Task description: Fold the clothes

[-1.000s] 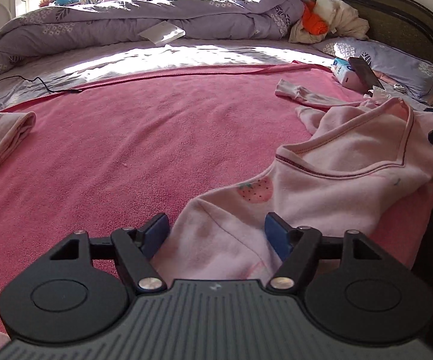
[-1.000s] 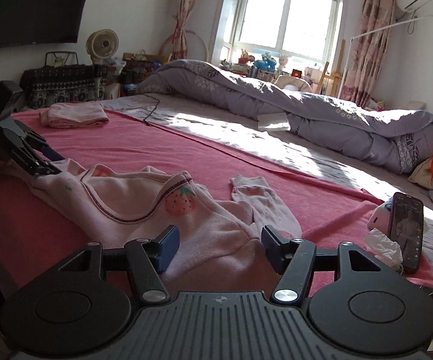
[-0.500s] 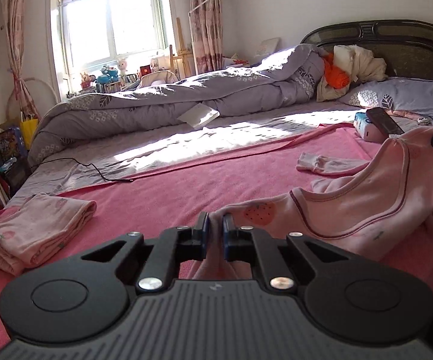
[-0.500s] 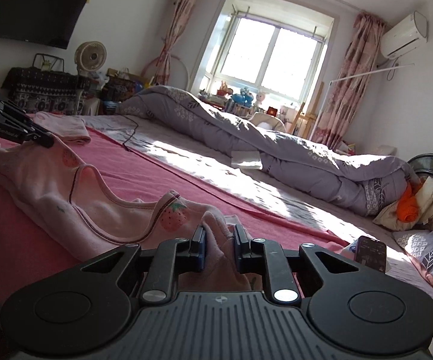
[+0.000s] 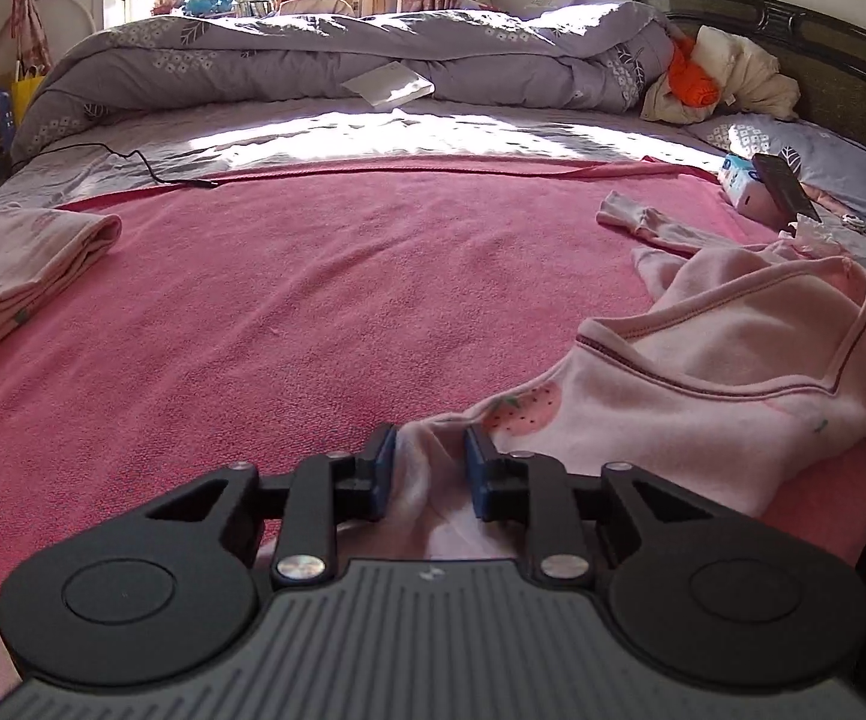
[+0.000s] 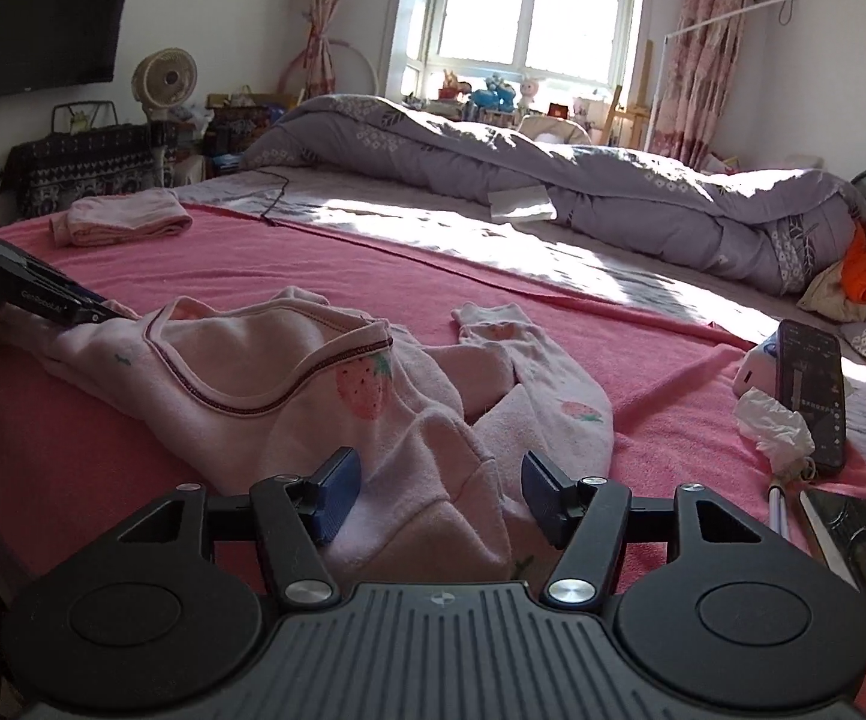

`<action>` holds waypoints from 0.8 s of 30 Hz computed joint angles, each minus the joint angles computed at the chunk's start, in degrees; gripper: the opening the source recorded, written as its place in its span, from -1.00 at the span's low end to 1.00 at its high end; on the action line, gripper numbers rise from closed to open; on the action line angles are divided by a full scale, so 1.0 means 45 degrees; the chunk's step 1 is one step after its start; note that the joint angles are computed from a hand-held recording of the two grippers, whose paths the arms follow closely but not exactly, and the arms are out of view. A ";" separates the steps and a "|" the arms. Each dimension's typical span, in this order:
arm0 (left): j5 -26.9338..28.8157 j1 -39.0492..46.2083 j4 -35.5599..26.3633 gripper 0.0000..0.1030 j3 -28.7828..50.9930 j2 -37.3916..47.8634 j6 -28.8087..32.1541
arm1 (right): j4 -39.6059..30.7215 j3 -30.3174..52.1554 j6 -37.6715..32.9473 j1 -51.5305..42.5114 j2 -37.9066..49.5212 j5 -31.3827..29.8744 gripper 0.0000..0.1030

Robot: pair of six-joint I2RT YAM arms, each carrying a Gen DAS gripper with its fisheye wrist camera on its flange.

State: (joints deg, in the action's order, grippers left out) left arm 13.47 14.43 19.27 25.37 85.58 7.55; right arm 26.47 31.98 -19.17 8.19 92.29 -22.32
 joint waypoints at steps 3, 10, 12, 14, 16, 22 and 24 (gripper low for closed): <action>-0.0638 -0.0428 0.0225 -0.86 -0.0326 -0.0612 0.0014 | -0.0515 0.0038 0.0280 0.0035 -0.0053 -0.0169 -0.52; -0.1824 -0.0701 -0.0325 -0.88 -0.0846 -0.4151 0.0349 | 0.2578 -0.1787 -0.0805 0.1648 -0.2424 0.2875 -0.68; -0.2419 -0.0879 -0.0372 -0.88 -0.1052 -0.5260 0.0541 | 0.3616 -0.2102 -0.1348 0.2169 -0.2816 0.3870 -0.69; -0.3062 -0.1136 -0.0548 -0.88 -0.1228 -0.6536 0.0759 | 0.5669 -0.2600 -0.2564 0.2837 -0.2715 0.5131 -0.69; -0.3799 -0.1490 -0.0735 -0.88 -0.1112 -0.7235 0.0896 | 0.8576 -0.2967 -0.4543 0.3617 -0.1931 0.6363 -0.69; -0.6787 -0.3217 -0.0837 -0.85 -0.0298 -0.8698 0.1514 | 1.1156 -0.1993 -0.5795 0.4524 -0.2348 0.7850 -0.86; -0.6996 -0.3564 -0.1322 -0.85 -0.0092 -0.9254 0.1468 | 0.7983 -0.1391 -0.4350 0.4215 -0.4345 0.7088 -0.86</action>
State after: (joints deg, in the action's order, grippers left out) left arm -18.01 -1.61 13.32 24.96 43.94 14.15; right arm 62.39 25.71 -38.75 27.15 72.74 9.58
